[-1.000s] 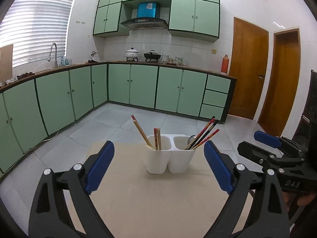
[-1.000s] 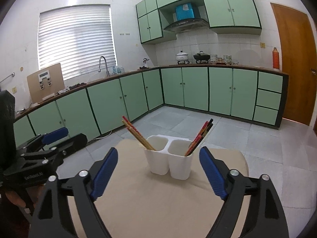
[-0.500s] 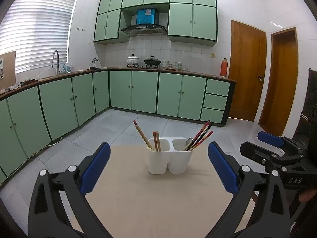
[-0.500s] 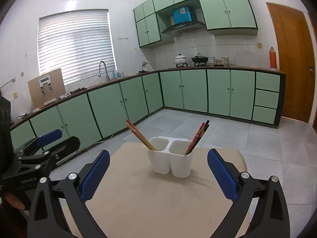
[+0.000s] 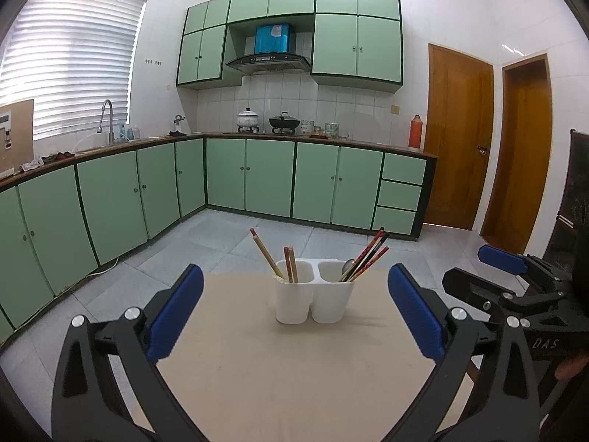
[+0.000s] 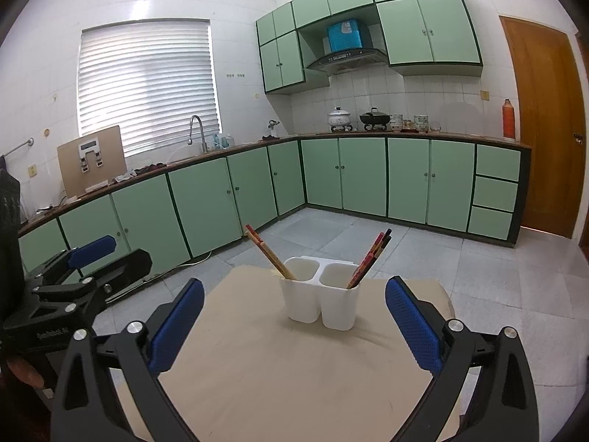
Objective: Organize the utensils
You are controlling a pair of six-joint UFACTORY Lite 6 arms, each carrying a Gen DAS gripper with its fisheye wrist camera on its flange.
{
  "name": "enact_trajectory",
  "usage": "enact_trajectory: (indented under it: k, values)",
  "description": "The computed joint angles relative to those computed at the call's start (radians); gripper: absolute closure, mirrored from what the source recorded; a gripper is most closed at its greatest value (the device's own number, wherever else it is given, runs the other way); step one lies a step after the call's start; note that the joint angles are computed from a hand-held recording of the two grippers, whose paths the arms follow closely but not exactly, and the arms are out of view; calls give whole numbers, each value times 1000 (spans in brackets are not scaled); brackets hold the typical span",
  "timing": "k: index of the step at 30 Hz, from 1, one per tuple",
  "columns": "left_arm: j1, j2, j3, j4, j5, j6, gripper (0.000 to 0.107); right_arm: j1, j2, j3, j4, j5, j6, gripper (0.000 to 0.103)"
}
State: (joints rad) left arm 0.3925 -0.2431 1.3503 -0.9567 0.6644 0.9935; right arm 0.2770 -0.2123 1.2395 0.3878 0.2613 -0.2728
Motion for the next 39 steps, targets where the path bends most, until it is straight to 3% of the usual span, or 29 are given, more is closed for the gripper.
enact_trajectory:
  k: [24,39]
  values:
    - [18,-65,-49,0,10,16,10,22,-32,-14,-105,4,104,6]
    - [18,-65,-47,6,12,9,10,3,-18,2,-44,17,38,6]
